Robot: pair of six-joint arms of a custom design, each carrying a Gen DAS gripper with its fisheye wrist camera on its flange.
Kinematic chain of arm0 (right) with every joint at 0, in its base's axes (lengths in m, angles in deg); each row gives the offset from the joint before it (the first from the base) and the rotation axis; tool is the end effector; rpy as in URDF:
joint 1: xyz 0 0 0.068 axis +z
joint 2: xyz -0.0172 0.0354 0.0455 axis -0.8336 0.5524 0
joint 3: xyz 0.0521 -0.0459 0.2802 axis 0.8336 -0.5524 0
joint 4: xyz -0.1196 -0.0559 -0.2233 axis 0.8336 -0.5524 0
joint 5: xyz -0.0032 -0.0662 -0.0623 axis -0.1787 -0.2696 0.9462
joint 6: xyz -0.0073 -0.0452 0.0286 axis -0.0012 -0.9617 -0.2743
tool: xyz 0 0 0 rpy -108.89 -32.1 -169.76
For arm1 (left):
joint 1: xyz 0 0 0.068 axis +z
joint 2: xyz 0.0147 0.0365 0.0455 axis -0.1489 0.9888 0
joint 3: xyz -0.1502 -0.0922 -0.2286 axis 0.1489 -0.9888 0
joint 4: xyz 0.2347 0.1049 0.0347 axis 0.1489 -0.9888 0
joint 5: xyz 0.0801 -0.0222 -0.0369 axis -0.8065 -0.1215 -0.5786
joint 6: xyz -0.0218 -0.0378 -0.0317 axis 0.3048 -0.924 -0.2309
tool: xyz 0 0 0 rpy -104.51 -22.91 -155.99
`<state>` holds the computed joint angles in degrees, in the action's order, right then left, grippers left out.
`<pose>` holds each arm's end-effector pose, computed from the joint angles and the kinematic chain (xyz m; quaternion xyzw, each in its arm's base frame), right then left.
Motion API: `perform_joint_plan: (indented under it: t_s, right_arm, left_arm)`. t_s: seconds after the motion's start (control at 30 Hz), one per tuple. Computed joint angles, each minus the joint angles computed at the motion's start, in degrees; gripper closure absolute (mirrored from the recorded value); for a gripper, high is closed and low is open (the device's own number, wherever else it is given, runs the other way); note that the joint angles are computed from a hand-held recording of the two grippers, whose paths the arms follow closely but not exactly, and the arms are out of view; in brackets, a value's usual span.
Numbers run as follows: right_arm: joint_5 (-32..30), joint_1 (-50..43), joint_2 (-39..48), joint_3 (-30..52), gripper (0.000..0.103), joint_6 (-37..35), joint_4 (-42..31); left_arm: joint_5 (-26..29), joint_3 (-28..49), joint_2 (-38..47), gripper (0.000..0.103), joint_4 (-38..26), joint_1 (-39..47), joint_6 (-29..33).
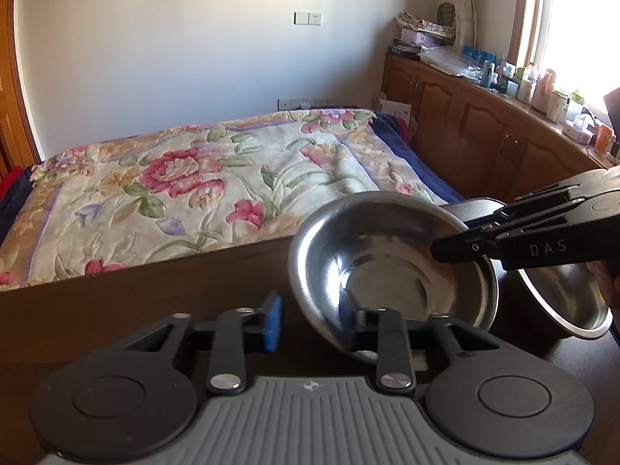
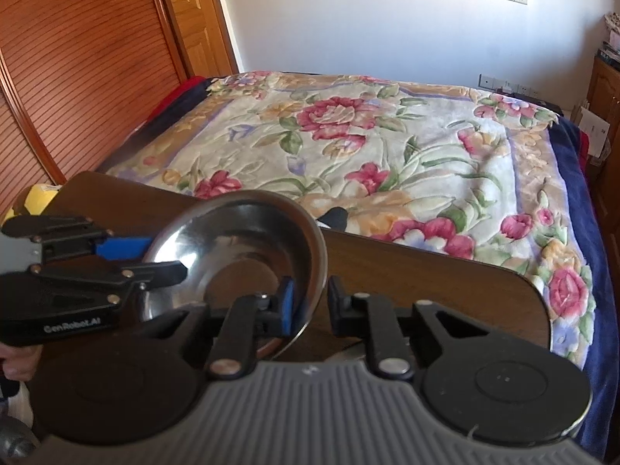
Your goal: Organize plates and bowls
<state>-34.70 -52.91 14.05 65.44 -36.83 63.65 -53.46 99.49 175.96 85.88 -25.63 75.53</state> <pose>0.2584 0.0178 0.0812 0.0381 0.9265 0.0635 0.3690 0.3149 -0.1094 0.0440 0.3187 0.8555 -0.1666 0.3726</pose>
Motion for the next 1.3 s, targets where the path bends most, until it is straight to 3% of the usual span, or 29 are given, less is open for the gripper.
perform_joint_plan:
  t_s: [0.27, 0.47, 0.97, 1.3]
  right_arm:
    - [0.58, 1.1, -2.14, -1.61, 0.091, 2.54, 1.2]
    - [3.03, 3.09, -9.21, -4.1, 0.092, 3.85, -0.53]
    - [10.66, 8.62, -36.93, -8.69, 0.091, 6.11, -18.35]
    - [24.19, 22.7, -52.09, -10.15, 0.091, 12.51, -31.67]
  left_arm:
    - [0.84, -3.46, -4.88, 0.088, -0.06, 1.06, -0.34]
    - [1.86, -8.09, -10.58, 0.088, 1.91, 1.54, 0.11]
    - [5.84, -19.78, -31.73, 0.088, -1.08, 2.45, 1.03]
    - [12.1, -27.68, -48.38, 0.088, -8.56, 8.18, 4.48]
